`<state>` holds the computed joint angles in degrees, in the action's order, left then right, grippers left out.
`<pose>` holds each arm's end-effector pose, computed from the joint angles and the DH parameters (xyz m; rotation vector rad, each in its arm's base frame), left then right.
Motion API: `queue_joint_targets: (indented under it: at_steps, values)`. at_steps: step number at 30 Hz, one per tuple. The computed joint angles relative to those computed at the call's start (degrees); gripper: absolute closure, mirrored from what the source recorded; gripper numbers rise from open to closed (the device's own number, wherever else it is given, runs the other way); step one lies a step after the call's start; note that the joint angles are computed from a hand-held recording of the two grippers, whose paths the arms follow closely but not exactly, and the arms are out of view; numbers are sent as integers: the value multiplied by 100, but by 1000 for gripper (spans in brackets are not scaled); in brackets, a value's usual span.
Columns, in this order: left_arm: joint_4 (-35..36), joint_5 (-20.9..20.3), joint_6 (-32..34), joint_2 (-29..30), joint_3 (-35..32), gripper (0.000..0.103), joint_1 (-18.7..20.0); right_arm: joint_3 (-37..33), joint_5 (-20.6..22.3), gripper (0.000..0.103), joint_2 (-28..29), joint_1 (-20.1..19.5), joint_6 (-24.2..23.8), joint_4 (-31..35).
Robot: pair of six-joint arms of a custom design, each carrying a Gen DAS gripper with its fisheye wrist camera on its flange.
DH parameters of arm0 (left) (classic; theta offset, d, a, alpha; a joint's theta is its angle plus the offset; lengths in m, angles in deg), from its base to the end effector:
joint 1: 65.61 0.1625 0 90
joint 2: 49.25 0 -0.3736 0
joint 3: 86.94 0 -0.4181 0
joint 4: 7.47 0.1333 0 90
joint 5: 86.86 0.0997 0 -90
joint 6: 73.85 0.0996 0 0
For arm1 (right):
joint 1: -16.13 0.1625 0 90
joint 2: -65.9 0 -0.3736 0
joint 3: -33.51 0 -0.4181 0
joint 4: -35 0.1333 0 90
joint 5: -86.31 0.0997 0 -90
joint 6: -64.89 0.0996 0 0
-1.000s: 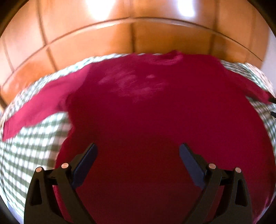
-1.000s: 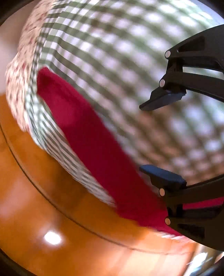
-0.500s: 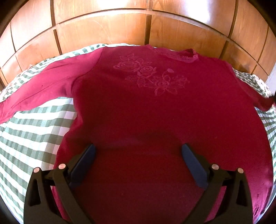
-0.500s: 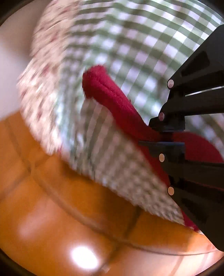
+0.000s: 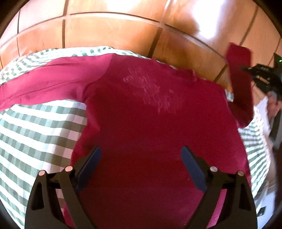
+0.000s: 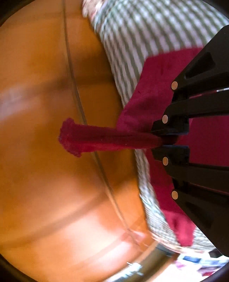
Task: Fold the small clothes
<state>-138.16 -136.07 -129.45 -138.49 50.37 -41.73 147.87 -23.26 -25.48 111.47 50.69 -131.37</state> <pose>-0.2612 -0.3326 0.1374 0.2986 2.5676 -0.7580 0.1470 -0.4992 0.3968 0.2089 -2.4808 1.2104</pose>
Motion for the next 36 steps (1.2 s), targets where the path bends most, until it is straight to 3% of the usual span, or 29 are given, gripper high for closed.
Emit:
queue_joint_targets:
  at_steps: [4, 5, 6, 8, 16, 22, 26, 31, 33, 36]
  values:
    - [-403, -122, 203, -213, 10, 20, 232, -82, 129, 96, 653, 339, -87, 281]
    - [-502, -146, 283, -228, -8, 21, 294, -95, 114, 85, 801, 405, -83, 347]
    - [-570, -153, 337, -244, -13, 21, 332, -119, 134, 58, 953, 456, -53, 452]
    - [-845, -218, 591, -219, -76, 22, 500, 7, -51, 33, 1089, 619, -39, 185]
    - [-1728, -621, 1327, 567, -692, 22, 1216, 866, -2146, 33, 1083, 1285, -473, -1111]
    - [-1986, -1002, 1843, 1645, -1458, 22, 1505, 1376, -2911, 33, 837, 1272, -795, -1674]
    - [-1902, -1140, 2024, 2238, -1895, 26, 1551, 1579, -3052, 32, 717, 1172, -872, -1907]
    - [-1760, -999, 2133, 2700, -2250, 27, 1511, 1685, -2978, 28, 595, 1036, -1037, -2108]
    - [-1762, -959, 2156, 2762, -2302, 31, 1497, 1703, -2920, 28, 564, 997, -1028, -2112]
    - [-1700, -846, 2159, 2785, -2333, 48, 1483, 1711, -2859, 28, 554, 948, -1025, -2114]
